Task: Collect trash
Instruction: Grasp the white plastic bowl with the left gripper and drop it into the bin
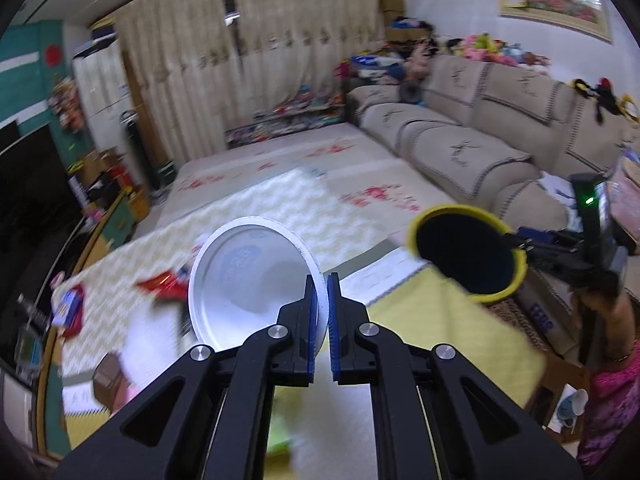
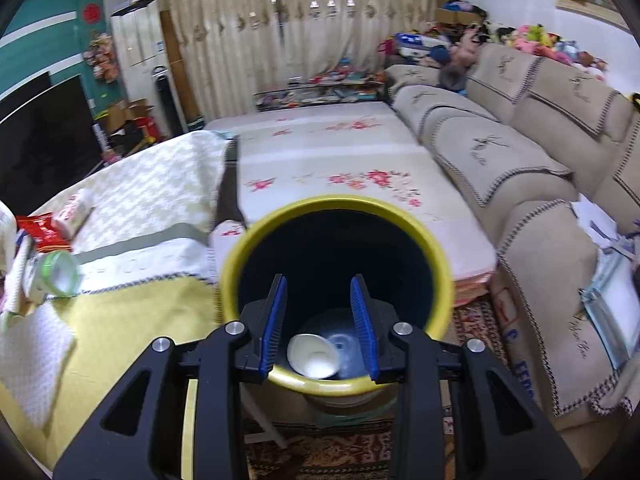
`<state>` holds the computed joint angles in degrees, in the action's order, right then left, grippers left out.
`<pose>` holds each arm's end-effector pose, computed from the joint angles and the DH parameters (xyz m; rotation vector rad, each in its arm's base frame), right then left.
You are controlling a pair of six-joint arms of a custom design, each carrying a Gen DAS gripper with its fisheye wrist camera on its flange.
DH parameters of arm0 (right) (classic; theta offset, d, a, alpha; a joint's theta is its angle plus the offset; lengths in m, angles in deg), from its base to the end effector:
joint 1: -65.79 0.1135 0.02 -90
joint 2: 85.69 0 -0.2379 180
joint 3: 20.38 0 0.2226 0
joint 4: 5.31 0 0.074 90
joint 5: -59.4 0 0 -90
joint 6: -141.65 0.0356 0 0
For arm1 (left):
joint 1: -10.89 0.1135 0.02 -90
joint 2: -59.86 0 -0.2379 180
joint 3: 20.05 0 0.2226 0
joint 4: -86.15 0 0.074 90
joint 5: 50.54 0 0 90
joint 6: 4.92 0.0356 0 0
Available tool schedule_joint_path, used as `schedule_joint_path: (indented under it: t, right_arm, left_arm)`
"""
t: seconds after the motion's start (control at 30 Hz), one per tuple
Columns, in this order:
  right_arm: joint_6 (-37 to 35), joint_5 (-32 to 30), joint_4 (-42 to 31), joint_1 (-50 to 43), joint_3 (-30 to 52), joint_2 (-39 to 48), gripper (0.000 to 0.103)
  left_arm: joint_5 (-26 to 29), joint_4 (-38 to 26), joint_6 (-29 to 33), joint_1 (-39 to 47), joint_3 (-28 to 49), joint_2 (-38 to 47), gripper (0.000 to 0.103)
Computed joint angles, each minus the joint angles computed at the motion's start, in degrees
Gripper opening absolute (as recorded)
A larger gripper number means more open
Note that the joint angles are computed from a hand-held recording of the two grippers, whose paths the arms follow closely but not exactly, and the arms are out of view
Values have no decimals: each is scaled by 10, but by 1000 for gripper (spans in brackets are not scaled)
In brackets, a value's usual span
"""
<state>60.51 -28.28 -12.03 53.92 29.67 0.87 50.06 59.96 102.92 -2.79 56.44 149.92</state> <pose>0.2585 -0.0558 0.1435 0.4384 2.2840 -0.0735 0.3098 -0.0821 0.2295 0.7066 2.1427 -0.1706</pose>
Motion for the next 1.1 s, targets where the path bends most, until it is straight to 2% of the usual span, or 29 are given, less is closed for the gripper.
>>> schedule_joint_path:
  t: [0.2, 0.43, 0.53, 0.7, 0.83, 0.9, 0.93, 0.97, 1.1]
  right_arm:
    - [-11, -21, 24, -62, -32, -11, 33]
    - [-22, -61, 67, -129, -66, -8, 34]
    - [-28, -77, 74, -153, -74, -8, 35]
    - [-34, -94, 86, -180, -88, -12, 36]
    - [-35, -98, 92, -192, -92, -10, 39]
    - [-36, -100, 94, -194, -93, -8, 40]
    - [-35, -99, 95, -193, -94, -8, 40]
    - [-36, -99, 95, -193, -94, -8, 40]
    - [-35, -99, 97, -190, -97, -9, 41]
  left_arm:
    - [4, -46, -41, -107, 99, 78, 6]
    - [-9, -88, -97, -216, 255, 232, 6]
    - [-35, -100, -108, -256, 334, 312, 6]
    - [-69, -139, -120, -288, 475, 439, 6]
    - [-86, -167, -124, -294, 558, 505, 9]
    - [-96, -170, -129, -294, 581, 523, 18]
    - [-95, -168, -129, -291, 573, 517, 30]
    - [-96, -158, -132, -290, 560, 509, 36]
    - [-92, -124, -136, -284, 491, 455, 37]
